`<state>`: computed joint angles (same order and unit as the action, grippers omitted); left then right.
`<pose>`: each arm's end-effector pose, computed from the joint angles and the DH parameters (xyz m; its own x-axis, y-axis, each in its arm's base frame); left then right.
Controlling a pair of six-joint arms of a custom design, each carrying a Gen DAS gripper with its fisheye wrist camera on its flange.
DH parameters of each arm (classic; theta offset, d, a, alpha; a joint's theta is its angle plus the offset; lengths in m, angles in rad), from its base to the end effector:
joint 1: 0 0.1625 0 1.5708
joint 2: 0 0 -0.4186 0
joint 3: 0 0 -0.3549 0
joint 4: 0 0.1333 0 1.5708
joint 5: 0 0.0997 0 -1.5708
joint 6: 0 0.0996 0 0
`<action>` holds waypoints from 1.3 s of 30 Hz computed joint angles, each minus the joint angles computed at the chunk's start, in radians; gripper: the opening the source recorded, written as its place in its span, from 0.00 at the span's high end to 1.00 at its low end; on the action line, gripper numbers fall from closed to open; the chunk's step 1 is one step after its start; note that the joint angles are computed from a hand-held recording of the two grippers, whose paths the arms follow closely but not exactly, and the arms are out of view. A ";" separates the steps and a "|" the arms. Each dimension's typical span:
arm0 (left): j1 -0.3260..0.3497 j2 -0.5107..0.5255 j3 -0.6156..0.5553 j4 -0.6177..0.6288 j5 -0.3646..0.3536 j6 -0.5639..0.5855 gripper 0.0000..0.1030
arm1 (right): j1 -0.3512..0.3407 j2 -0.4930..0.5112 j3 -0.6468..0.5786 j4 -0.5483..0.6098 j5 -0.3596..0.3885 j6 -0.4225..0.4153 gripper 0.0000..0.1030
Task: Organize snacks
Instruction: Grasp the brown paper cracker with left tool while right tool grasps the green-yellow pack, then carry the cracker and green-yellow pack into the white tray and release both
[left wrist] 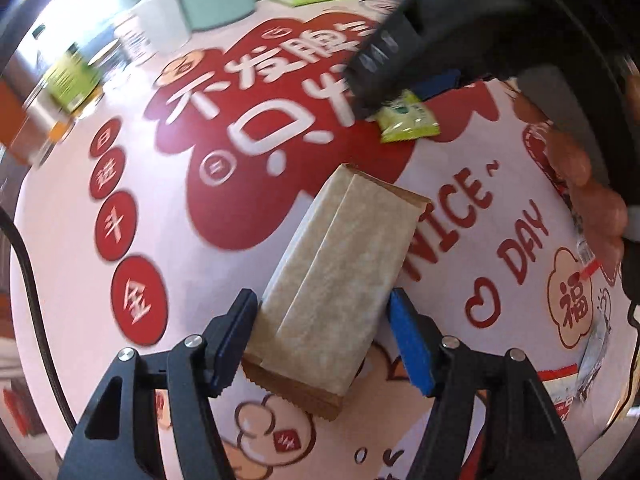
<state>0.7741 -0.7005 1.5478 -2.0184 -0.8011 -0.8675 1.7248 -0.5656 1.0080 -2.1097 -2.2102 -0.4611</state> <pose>-0.3010 -0.5776 0.0616 -0.7018 -0.0366 -0.7114 0.1908 0.9525 -0.2373 0.1928 -0.7605 0.1650 -0.6501 -0.4970 0.5748 -0.4935 0.8514 0.1780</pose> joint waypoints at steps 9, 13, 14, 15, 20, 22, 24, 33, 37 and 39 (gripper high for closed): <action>-0.026 -0.006 -0.058 0.122 0.008 -0.218 0.48 | -0.008 -0.100 0.123 -0.017 0.005 -0.055 0.64; -0.067 -0.003 -0.099 0.161 0.044 -0.268 0.51 | -0.015 -0.187 0.164 -0.008 0.075 -0.071 0.64; -0.074 0.002 -0.113 0.166 0.052 -0.268 0.81 | -0.017 -0.207 0.165 -0.002 0.090 -0.079 0.64; -0.083 0.008 -0.132 0.164 0.057 -0.266 1.00 | -0.021 -0.228 0.163 0.006 0.113 -0.083 0.64; -0.121 0.061 -0.258 0.243 0.088 -0.333 1.00 | -0.045 -0.310 0.139 0.047 0.203 -0.102 0.64; -0.132 0.084 -0.299 0.265 0.099 -0.348 1.00 | -0.057 -0.332 0.124 0.067 0.221 -0.118 0.64; -0.144 0.114 -0.352 0.311 0.113 -0.377 1.00 | -0.070 -0.347 0.097 0.097 0.225 -0.142 0.64; -0.111 0.149 -0.380 0.306 0.089 -0.447 0.29 | -0.137 -0.382 -0.004 0.192 0.263 -0.200 0.64; -0.090 0.135 -0.345 0.349 0.069 -0.544 0.27 | -0.167 -0.377 -0.051 0.174 0.244 -0.196 0.64; -0.076 0.117 -0.298 0.331 0.045 -0.613 0.27 | -0.179 -0.370 -0.074 0.167 0.233 -0.191 0.64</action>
